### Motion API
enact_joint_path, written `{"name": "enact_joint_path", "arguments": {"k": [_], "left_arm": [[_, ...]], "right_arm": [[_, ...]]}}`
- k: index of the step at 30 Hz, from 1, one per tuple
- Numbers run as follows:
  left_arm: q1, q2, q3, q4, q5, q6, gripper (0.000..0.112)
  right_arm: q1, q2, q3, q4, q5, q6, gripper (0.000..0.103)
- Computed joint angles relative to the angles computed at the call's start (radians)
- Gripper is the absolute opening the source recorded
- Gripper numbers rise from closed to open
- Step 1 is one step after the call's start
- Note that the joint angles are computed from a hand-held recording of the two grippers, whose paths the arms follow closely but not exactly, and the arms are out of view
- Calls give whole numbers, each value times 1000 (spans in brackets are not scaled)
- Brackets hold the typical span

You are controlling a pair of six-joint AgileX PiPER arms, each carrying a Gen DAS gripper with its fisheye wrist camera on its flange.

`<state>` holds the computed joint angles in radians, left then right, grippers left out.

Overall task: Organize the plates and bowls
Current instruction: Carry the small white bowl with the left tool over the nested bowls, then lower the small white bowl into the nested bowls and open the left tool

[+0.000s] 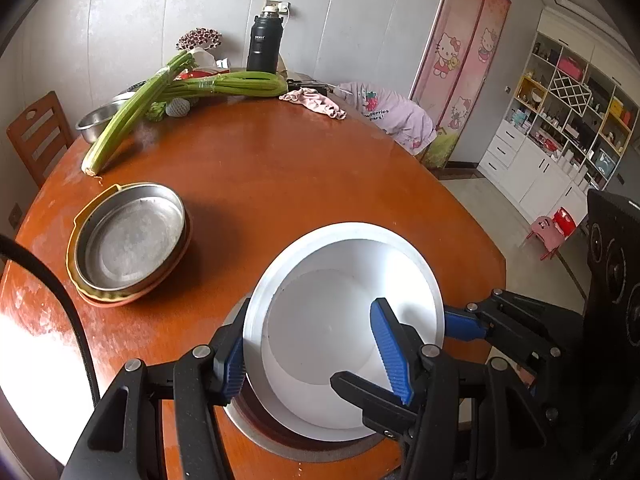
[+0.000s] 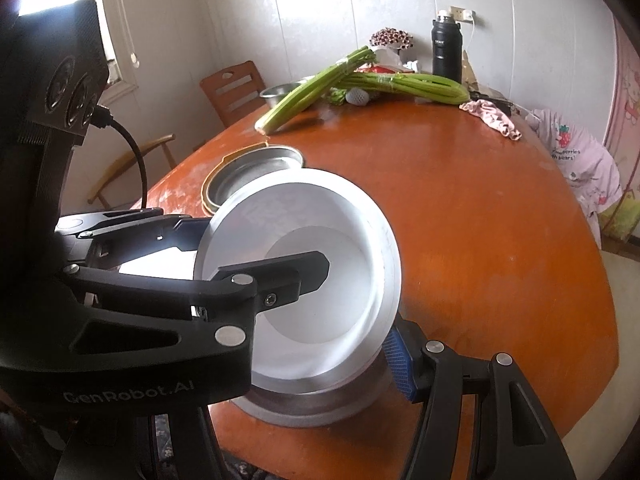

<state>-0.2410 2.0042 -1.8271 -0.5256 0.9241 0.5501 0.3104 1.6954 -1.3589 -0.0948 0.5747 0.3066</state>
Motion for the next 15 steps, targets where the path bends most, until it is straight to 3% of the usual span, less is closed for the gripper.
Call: {"name": "enact_joint_path", "arguments": {"k": [8, 15], "left_arm": [[-13, -42, 106, 24, -70, 6, 56], [-8, -47, 134, 20, -84, 14, 56]], "right_arm": [[8, -3, 41, 24, -15, -18, 64], [11, -14, 61, 20, -30, -15, 64]]}}
